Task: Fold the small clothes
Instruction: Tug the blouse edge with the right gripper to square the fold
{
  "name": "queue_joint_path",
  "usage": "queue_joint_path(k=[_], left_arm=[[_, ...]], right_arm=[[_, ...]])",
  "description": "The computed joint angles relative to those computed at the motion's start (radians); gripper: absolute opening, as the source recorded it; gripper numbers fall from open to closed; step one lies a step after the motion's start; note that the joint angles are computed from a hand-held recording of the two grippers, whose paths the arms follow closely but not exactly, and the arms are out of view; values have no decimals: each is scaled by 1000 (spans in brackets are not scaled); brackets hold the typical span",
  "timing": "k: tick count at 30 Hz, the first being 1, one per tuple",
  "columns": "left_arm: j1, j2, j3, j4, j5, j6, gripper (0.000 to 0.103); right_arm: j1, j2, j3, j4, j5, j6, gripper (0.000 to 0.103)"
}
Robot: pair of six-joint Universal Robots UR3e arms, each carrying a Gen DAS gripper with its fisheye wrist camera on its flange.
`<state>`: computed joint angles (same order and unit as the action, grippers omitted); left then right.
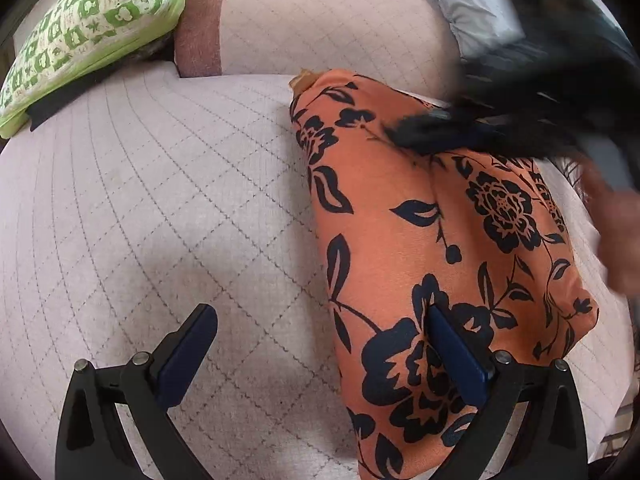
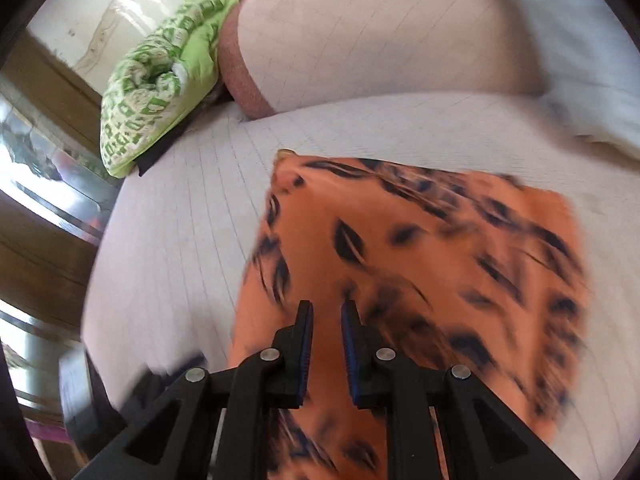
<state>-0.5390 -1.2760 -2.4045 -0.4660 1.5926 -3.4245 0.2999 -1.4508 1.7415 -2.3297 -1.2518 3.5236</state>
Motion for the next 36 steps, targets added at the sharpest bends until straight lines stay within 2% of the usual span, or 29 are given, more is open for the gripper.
queue_joint_path(k=[2,6,9,11,14,17,19,22,24,27,30,33,36], left_arm=[[-11,-15,4,15,17,4,103],[-50,-34,23,24,49,-12,103],[-28,-4,7,17,13,7,103],[-15,6,-1,20,-2,15,103],[7,12,-3,36,-9,37,103],[-26,26,-3,73,55,26,103],[-38,13,0,79,84,23,103],[-4,9,-12,69,41,32,103],[15,19,-18,51,18,46,103],[23,39,-26,53,16,71,103],[0,72,-33,82,46,59,103],[-2,103,-53,114,63,55,103],[10,64,-40,90,52,52,103]], right_arm=[[4,121,-119,27,-4,-14,17],[-31,278,-228,-16,-7,48,17],[-23,312,-249,-75,-58,60,16],[-31,275,-184,-151,-57,105,16],[-35,120,-1,-268,-115,125,17],[-81,-86,190,-303,-105,104,17],[-146,-244,311,-239,-51,58,17],[-234,-408,413,-56,-19,-3,17],[-313,-536,530,-13,48,-65,17],[-415,-767,650,91,109,-92,16],[-413,-928,673,196,90,-80,17],[-342,-983,673,199,70,-41,19],[-337,-1013,661,293,74,-80,19]])
